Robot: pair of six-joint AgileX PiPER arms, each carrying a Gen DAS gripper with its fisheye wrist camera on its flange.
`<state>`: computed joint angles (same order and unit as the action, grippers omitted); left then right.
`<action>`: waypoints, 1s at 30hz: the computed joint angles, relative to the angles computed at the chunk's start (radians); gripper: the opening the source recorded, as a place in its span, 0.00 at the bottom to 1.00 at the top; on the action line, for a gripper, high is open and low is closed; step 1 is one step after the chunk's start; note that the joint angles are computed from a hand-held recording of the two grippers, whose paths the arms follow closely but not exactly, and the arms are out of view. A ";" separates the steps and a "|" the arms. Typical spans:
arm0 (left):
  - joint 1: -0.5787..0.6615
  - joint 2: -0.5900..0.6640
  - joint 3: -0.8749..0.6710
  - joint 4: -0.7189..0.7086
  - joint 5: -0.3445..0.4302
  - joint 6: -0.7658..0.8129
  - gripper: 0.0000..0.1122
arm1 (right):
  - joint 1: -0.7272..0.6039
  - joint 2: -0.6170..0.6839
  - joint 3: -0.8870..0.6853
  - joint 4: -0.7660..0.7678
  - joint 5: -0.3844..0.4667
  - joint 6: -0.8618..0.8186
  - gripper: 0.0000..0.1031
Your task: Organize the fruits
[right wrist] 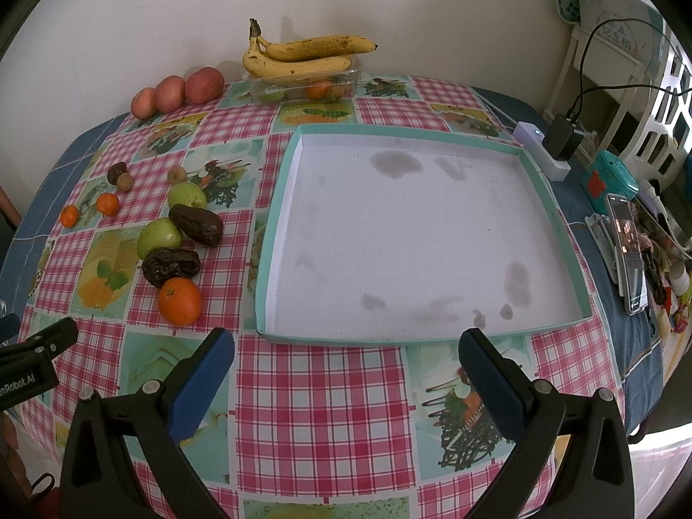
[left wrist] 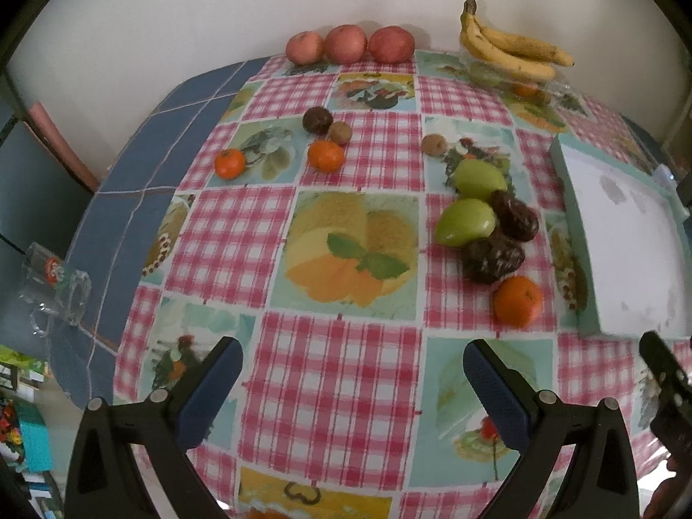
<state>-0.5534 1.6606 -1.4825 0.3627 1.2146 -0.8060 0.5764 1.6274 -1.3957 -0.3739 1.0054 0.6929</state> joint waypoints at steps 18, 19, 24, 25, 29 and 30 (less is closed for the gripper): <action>0.222 -0.080 0.089 -0.032 -0.340 -0.137 0.92 | 0.018 0.079 -0.111 0.093 -0.144 -0.091 1.00; 0.228 -0.076 0.084 -0.020 -0.340 -0.143 0.92 | 0.016 0.086 -0.118 0.111 -0.156 -0.101 1.00; 0.308 -0.065 0.064 -0.150 -0.379 -0.010 0.92 | 0.014 0.137 -0.180 0.142 -0.147 -0.124 1.00; 0.327 -0.070 0.072 -0.194 -0.401 0.020 0.92 | 0.015 0.152 -0.198 0.148 -0.142 -0.131 1.00; 0.383 -0.076 0.090 -0.276 -0.432 0.040 0.92 | 0.020 0.202 -0.270 0.198 -0.128 -0.176 1.00; 0.391 -0.077 0.087 -0.252 -0.421 0.013 0.92 | 0.022 0.212 -0.284 0.207 -0.128 -0.185 1.00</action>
<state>-0.1624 1.5838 -1.3952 0.1107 0.7936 -0.7928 0.5987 1.8396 -1.6795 -0.1671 0.8769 0.5082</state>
